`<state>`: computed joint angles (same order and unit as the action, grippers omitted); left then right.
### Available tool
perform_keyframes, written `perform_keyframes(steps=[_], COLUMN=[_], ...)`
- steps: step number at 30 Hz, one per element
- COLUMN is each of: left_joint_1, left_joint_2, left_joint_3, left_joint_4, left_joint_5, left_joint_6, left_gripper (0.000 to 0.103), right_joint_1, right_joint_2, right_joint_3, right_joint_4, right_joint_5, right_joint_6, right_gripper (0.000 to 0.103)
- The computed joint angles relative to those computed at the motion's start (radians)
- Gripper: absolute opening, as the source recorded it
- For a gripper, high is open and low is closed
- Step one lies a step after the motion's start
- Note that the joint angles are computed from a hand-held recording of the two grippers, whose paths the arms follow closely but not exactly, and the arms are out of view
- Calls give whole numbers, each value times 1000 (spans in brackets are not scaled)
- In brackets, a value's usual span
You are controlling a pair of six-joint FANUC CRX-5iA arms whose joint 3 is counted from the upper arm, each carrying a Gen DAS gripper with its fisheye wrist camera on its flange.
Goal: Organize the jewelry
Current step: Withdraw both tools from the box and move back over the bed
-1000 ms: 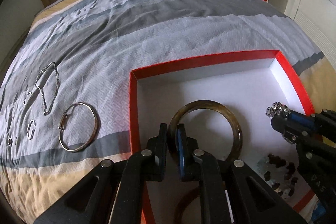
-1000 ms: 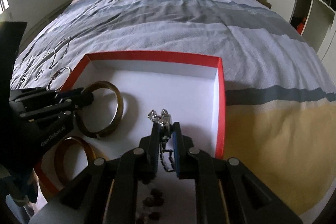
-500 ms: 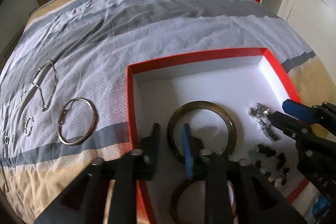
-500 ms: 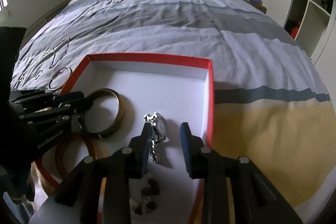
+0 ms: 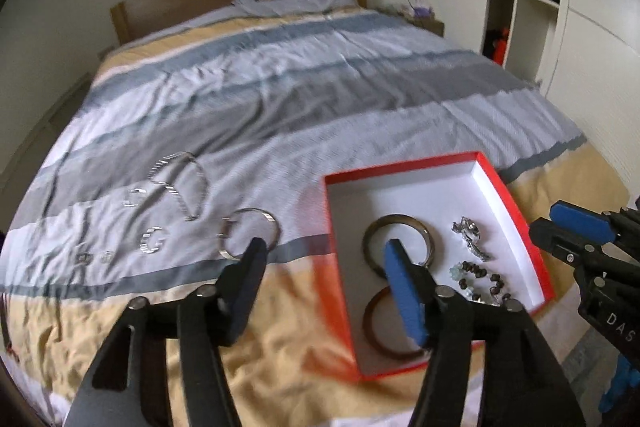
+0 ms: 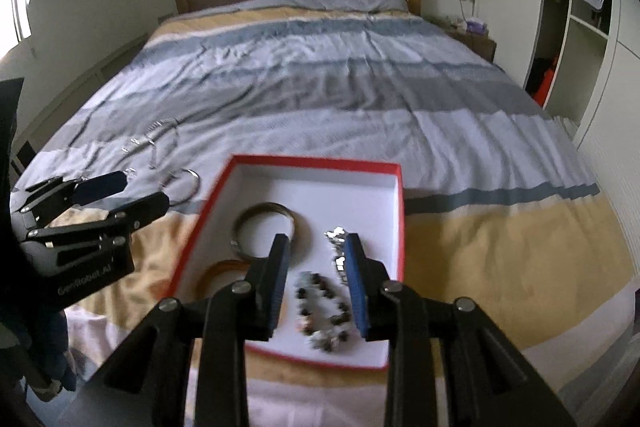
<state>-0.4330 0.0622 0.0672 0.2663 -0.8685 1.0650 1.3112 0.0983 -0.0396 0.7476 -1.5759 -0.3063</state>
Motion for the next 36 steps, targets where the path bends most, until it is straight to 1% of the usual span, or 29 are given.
perform_keyframes(steps=[4, 8, 11, 16, 26, 30, 32, 34, 36], left_joint_1=[54, 104, 144, 219, 369, 431, 469, 506, 536], left_joint_2=[-94, -174, -219, -307, -436, -471, -481, -489, -498], left_joint_3=[-72, -142, -179, -261, -382, -414, -422, -430, -444], left_joint_4=[45, 88, 131, 230, 420, 466, 481, 498, 513], left_joint_5=[23, 55, 55, 81, 50, 22, -4, -27, -34], left_joint_6=[-49, -113, -152, -254, -429, -469, -481, -495, -503], left_gripper=[72, 80, 81, 82, 84, 85, 88, 89, 89], right_joint_1=[23, 43, 56, 75, 108, 113, 116, 120, 122], right_joint_2=[49, 106, 149, 222, 376, 443, 474, 513, 562], right_joint_3=[82, 167, 232, 343, 575, 678, 725, 784, 862], right_joint_4=[24, 44, 57, 82, 124, 137, 148, 163, 182], right_joint_5=[-31, -53, -70, -104, -173, -199, -213, -238, -271], right_joint_6=[17, 43, 58, 91, 162, 210, 230, 257, 294], right_gripper=[33, 33, 34, 34, 39, 40, 40, 41, 41])
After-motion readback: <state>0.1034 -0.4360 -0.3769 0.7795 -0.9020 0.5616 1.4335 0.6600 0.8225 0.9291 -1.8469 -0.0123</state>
